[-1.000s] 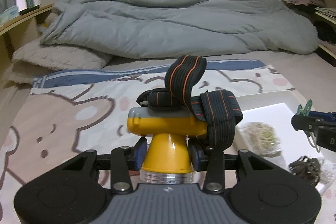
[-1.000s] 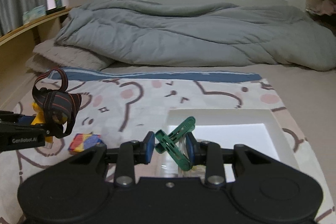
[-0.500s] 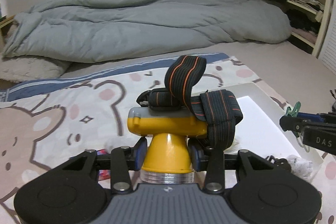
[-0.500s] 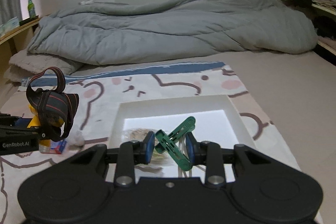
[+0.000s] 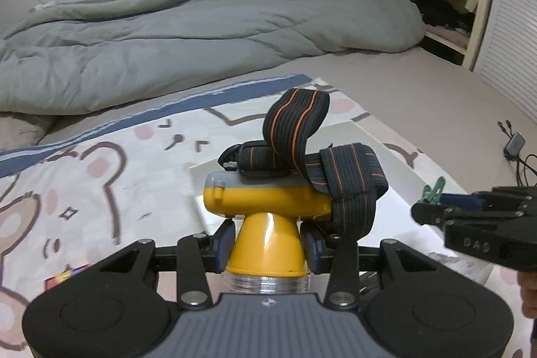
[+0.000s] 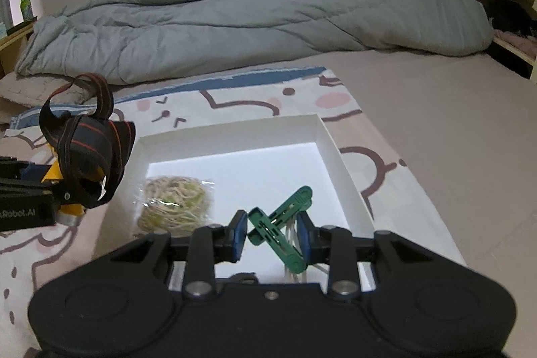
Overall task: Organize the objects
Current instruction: 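Carry the yellow headlamp and green clip over the white tray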
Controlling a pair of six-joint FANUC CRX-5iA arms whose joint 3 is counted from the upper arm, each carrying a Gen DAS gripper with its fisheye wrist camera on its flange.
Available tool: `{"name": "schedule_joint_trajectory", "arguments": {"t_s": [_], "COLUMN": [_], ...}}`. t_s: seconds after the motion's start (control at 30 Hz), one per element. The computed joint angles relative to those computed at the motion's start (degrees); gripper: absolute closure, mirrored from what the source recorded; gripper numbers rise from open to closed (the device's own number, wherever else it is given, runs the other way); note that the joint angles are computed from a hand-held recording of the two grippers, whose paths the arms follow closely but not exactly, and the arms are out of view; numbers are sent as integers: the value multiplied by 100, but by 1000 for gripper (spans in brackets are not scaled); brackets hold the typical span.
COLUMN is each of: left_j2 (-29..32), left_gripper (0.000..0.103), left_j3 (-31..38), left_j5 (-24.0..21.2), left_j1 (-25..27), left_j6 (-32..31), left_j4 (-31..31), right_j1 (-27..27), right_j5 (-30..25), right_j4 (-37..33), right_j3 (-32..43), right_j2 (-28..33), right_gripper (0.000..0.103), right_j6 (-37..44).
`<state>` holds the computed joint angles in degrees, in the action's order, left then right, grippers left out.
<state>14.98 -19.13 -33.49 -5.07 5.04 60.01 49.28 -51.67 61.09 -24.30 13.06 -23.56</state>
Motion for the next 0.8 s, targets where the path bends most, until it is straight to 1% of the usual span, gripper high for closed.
{"name": "schedule_joint_trajectory", "arguments": {"t_s": [0.13, 0.2, 0.43, 0.57, 0.8], "left_j2": [111, 228, 570, 719, 917], "left_gripper": [60, 60, 60, 60, 60], "left_j3": [275, 411, 813, 940, 1016], "left_j5": [-75, -207, -434, -476, -336], "left_j1": [-106, -156, -406, -536, -766], "left_j6": [587, 738, 1447, 1551, 1504], "left_j4": [-611, -716, -1315, -1426, -1215], "right_j1": [-77, -111, -166, -167, -191], "right_j5": [120, 195, 389, 423, 489], "right_j4": [-82, -105, -296, -476, -554], "right_j3": [-101, -143, -231, -262, -359], "right_j2": [-32, -40, -31, -61, -77], "right_gripper": [70, 70, 70, 70, 70], "right_j6": [-26, -21, 91, 275, 414]}}
